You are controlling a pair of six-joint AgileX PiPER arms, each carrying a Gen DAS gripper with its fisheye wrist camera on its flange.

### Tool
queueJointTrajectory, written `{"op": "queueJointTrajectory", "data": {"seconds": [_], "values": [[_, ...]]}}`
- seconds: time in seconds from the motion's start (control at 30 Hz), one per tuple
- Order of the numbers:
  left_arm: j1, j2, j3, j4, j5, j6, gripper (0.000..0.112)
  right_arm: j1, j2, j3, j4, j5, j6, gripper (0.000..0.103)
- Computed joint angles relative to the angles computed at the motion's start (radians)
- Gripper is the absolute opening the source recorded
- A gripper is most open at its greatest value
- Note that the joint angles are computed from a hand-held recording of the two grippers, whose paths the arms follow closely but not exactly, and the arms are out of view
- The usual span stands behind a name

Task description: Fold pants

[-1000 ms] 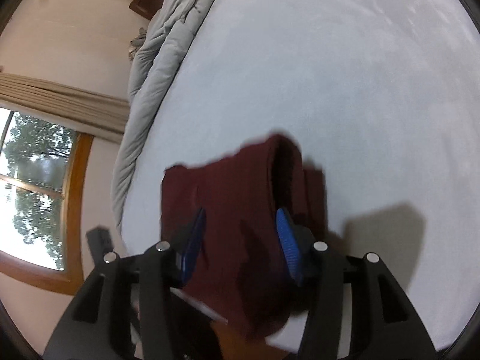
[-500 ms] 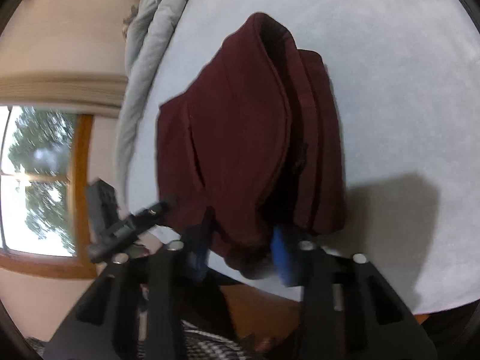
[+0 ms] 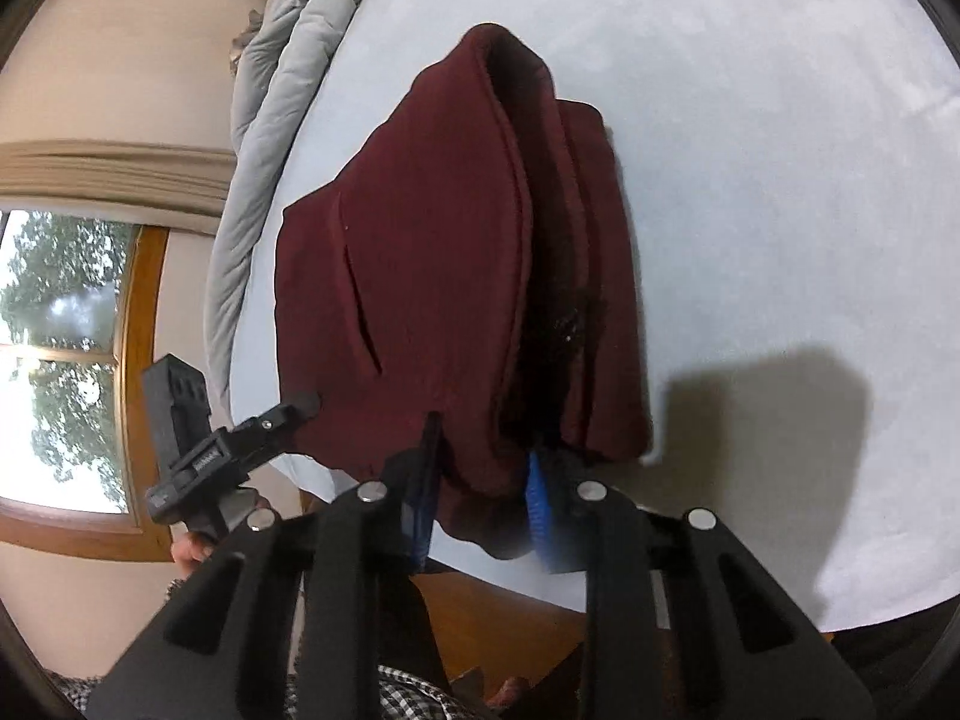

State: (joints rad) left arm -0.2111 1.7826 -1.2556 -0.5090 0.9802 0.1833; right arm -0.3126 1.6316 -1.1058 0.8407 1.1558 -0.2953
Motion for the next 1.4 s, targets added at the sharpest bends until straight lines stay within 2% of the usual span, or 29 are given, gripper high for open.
{"op": "queueJointTrajectory", "data": {"seconds": [0.27,0.37,0.4,0.5,0.63,0.73,0.8,0.87,0.9,0.97,1.1,1.23,1.4], "values": [[0.143,0.166,-0.048,-0.244,0.171,0.12,0.1,0.013,0.004,-0.01,-0.008,-0.01,0.012,0.026],[0.15,0.188,-0.073,-0.25,0.2,0.121,0.098,0.01,0.001,-0.01,-0.006,-0.003,0.015,0.026],[0.148,0.184,-0.076,-0.243,0.2,0.118,0.095,0.013,0.0,-0.016,-0.013,-0.001,0.018,0.026],[0.115,0.125,-0.058,-0.185,0.165,0.103,0.082,0.007,-0.012,-0.039,-0.019,0.018,0.019,0.026],[0.073,0.045,-0.01,-0.135,0.096,0.075,0.076,0.015,-0.025,-0.051,-0.079,0.017,0.062,0.025],[0.037,0.05,0.024,-0.087,0.026,0.076,0.079,0.02,0.014,-0.028,-0.081,0.005,0.065,0.025],[0.04,0.047,0.029,-0.112,0.017,0.09,0.082,0.021,0.006,-0.025,-0.069,-0.005,0.05,0.027],[0.035,0.035,-0.003,-0.077,0.036,0.062,0.088,0.034,-0.006,-0.048,-0.093,0.004,0.047,0.034],[0.021,0.021,-0.019,-0.027,0.035,0.031,0.089,0.037,-0.009,-0.06,-0.101,0.009,0.053,0.04],[-0.021,-0.025,-0.047,0.088,0.016,-0.03,0.089,0.048,-0.03,-0.088,-0.133,0.008,0.07,0.043],[-0.046,-0.088,-0.107,0.146,0.032,-0.054,0.096,0.061,-0.072,-0.136,-0.191,-0.006,0.11,0.058],[-0.057,-0.122,-0.125,0.181,0.024,-0.07,0.096,0.087,-0.087,-0.188,-0.253,-0.027,0.156,0.058],[-0.104,-0.137,-0.132,0.236,-0.005,-0.103,0.096,0.149,-0.066,-0.215,-0.247,-0.082,0.134,0.058]]}}
